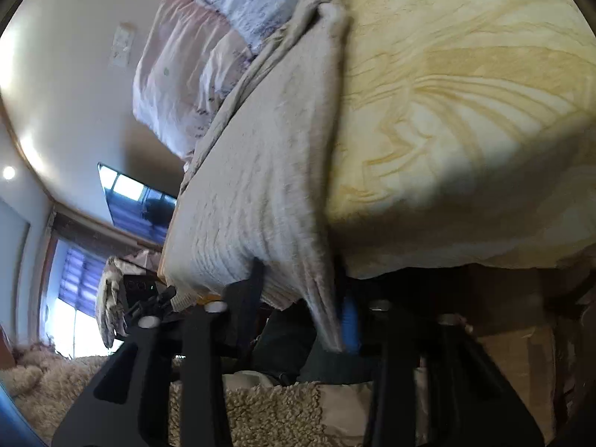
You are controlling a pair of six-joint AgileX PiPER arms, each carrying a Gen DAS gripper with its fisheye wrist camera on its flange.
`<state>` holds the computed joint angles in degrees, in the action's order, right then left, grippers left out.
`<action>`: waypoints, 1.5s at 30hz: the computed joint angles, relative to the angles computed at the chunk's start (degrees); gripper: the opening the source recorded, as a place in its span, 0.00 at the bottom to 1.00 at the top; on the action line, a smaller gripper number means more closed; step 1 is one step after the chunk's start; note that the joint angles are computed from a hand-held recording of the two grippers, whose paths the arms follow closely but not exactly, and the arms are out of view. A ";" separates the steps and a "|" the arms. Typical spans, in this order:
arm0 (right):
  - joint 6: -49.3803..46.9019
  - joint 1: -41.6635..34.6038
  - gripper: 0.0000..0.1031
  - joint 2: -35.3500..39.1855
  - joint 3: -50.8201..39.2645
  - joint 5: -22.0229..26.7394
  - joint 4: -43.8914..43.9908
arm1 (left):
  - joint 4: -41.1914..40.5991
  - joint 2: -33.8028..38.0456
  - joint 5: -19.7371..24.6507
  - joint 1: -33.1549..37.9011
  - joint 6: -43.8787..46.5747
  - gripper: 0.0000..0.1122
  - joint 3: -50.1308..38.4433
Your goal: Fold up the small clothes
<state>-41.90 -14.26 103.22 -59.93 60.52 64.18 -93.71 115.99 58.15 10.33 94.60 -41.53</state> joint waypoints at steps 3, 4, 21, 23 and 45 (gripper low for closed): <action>-1.97 0.55 0.09 -1.41 -0.13 1.24 -0.25 | 1.61 0.70 0.50 0.69 -1.13 0.07 -0.56; -2.88 0.62 0.08 -2.29 -0.06 1.71 0.05 | 2.15 0.29 1.06 1.26 -0.87 0.06 -0.29; 6.14 10.76 0.08 -6.19 -15.66 -24.22 -7.70 | 0.16 -12.03 -6.73 2.98 -11.18 0.05 -10.93; 10.65 12.42 0.07 -3.86 -19.77 -26.31 -13.89 | 1.24 -10.99 -10.73 1.30 -16.05 0.05 -15.82; 36.27 17.29 0.07 18.52 -53.11 -27.17 -40.53 | 38.20 7.91 -22.31 -7.83 -62.29 0.05 -62.65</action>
